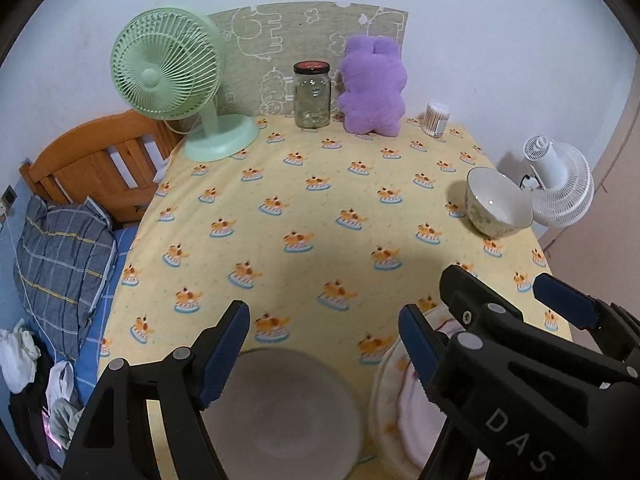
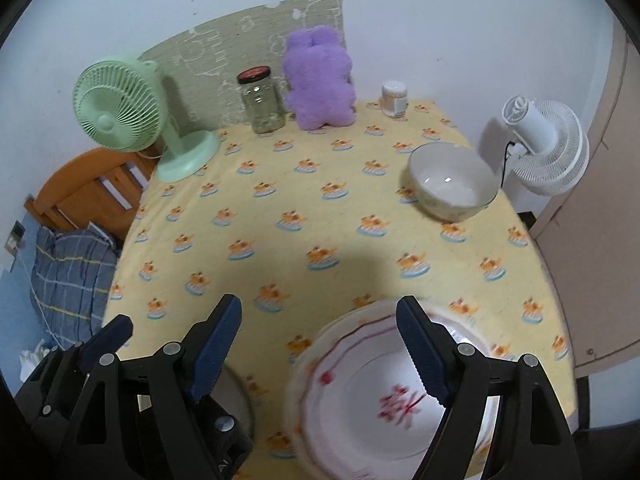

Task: Organize plates and bowls

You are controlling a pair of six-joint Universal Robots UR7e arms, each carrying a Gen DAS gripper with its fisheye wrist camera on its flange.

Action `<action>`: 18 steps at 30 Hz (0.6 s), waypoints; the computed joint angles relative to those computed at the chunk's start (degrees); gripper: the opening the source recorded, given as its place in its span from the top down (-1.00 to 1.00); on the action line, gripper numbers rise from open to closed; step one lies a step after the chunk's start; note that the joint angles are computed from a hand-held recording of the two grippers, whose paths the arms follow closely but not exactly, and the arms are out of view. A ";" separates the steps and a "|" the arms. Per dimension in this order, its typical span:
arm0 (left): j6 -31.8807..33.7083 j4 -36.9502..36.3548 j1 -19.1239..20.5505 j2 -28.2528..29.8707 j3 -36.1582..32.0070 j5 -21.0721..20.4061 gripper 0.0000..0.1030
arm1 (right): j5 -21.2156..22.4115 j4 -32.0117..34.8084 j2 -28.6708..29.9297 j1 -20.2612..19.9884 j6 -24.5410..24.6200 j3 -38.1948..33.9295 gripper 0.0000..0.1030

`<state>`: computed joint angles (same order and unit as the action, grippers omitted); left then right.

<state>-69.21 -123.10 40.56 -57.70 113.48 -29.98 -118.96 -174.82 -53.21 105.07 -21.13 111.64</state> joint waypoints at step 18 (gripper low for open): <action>0.02 3.58 4.36 17.57 -21.37 1.73 -0.38 | 0.94 7.97 3.33 -7.63 -12.46 -15.20 -0.60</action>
<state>-69.20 -119.52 44.92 -40.13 92.11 -28.25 -118.02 -166.85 -49.88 97.44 -33.59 96.44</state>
